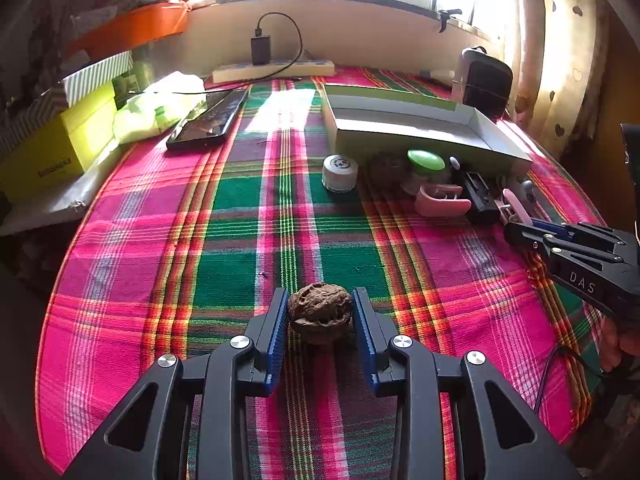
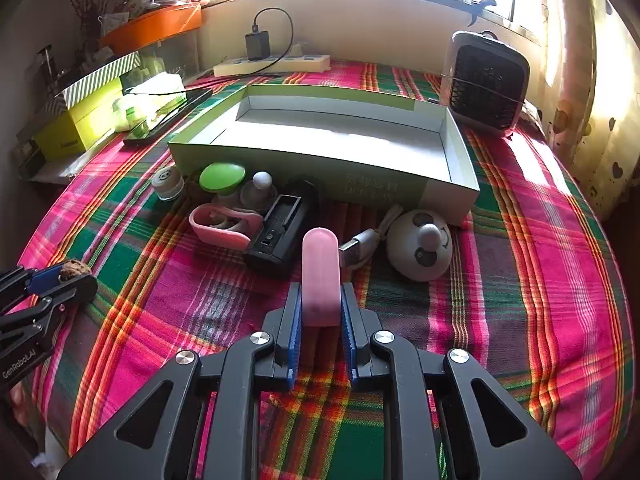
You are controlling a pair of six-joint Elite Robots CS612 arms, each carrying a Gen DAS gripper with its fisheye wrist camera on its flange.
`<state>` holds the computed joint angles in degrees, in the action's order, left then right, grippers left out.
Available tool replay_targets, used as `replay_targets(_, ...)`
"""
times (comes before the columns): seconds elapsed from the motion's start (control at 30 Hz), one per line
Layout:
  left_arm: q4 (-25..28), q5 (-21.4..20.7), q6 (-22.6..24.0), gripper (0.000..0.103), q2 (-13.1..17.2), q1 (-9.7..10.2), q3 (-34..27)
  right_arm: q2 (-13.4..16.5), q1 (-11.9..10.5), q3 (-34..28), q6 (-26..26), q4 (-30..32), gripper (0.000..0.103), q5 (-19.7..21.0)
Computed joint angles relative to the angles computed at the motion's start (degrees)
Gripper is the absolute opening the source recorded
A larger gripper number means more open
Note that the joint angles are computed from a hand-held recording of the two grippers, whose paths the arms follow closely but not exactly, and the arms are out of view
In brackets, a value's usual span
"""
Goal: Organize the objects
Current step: 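Carry the walnut in the left tool while the right tool carries the pink bar into the tray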
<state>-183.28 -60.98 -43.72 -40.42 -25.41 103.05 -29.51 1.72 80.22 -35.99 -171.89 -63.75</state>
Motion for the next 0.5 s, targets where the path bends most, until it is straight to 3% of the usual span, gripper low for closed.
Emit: replay_targets(0.5, -0.31, -1.06, 3.88, 0.030, 1.01, 0.05, -3.08, -1.10, -0.99, 2.03, -0.56, 0.77, 0.019, 3.88)
